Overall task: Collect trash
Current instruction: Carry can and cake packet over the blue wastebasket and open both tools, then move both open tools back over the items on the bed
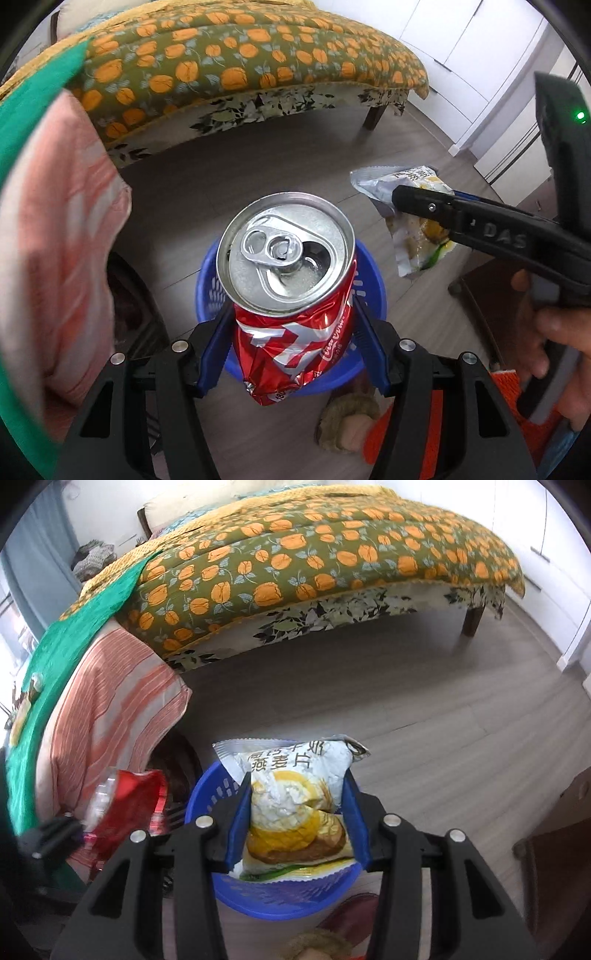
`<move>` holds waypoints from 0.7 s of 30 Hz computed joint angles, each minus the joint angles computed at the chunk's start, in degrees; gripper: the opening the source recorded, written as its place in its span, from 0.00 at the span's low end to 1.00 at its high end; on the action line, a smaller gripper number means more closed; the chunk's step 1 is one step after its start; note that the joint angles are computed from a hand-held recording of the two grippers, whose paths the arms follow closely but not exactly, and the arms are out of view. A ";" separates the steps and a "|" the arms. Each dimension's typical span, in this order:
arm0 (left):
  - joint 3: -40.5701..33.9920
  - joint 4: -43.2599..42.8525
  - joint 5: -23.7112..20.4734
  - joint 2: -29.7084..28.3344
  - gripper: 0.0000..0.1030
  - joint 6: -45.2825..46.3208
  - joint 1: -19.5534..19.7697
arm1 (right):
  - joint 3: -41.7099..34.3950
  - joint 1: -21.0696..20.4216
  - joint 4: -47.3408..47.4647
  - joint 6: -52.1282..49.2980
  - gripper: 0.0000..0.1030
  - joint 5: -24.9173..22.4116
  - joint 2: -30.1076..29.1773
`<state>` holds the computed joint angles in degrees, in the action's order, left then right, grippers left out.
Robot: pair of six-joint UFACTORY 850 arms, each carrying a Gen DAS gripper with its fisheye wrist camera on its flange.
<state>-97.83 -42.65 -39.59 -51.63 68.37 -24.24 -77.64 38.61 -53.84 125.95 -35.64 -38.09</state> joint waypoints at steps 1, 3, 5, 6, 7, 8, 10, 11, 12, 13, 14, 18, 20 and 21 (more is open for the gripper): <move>-0.68 0.07 0.34 -0.75 0.67 -0.24 -0.33 | 0.60 -0.28 -1.01 1.68 0.54 1.41 0.23; -2.12 1.88 1.62 -1.98 0.75 -2.60 -0.90 | 1.69 -0.48 -3.49 5.55 0.73 2.31 0.76; -2.63 1.64 1.05 -1.83 0.75 -3.50 -0.56 | 1.86 -0.07 -4.41 7.05 0.73 0.52 1.32; -2.53 0.57 0.46 -1.50 0.77 -2.85 -0.30 | 1.77 0.31 -4.64 7.23 0.73 -0.95 1.63; -1.66 -1.34 0.01 -0.48 0.79 -1.32 0.11 | 1.49 0.71 -4.64 7.21 0.74 -2.63 1.82; -0.46 -3.02 -0.19 0.78 0.81 0.44 0.58 | 1.16 1.15 -4.61 7.28 0.77 -4.33 2.00; 3.00 -7.52 -0.89 4.51 0.83 6.37 2.00 | 0.89 1.75 -5.35 8.46 0.78 -6.25 2.23; 4.50 -9.21 -1.26 6.16 0.85 8.78 2.67 | 0.67 1.89 -5.70 8.85 0.80 -6.91 2.22; 5.60 -10.45 -1.59 7.42 0.86 10.56 3.26 | -0.20 2.37 -5.81 8.81 0.82 -8.50 1.96; 7.01 -12.17 -2.08 9.00 0.88 13.08 4.17 | -0.96 2.68 -5.66 8.44 0.83 -9.68 1.64; 8.05 -13.46 -2.60 10.18 0.89 15.12 5.00 | -1.75 2.92 -5.48 7.95 0.85 -10.86 1.27; 11.72 -15.89 -2.56 13.86 0.90 20.54 8.98 | -7.07 4.59 -5.92 4.26 0.87 -17.03 -1.37; 12.25 -15.48 -1.75 14.19 0.90 21.03 10.59 | -10.42 5.46 -6.67 1.35 0.87 -20.04 -3.15; 12.44 -15.25 -1.34 14.25 0.90 21.33 11.72 | -12.56 6.00 -7.13 -0.69 0.87 -21.85 -4.32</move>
<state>-85.40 -57.90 -40.93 -37.38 89.70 -12.52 -90.21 44.61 -60.97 125.26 -57.50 -42.41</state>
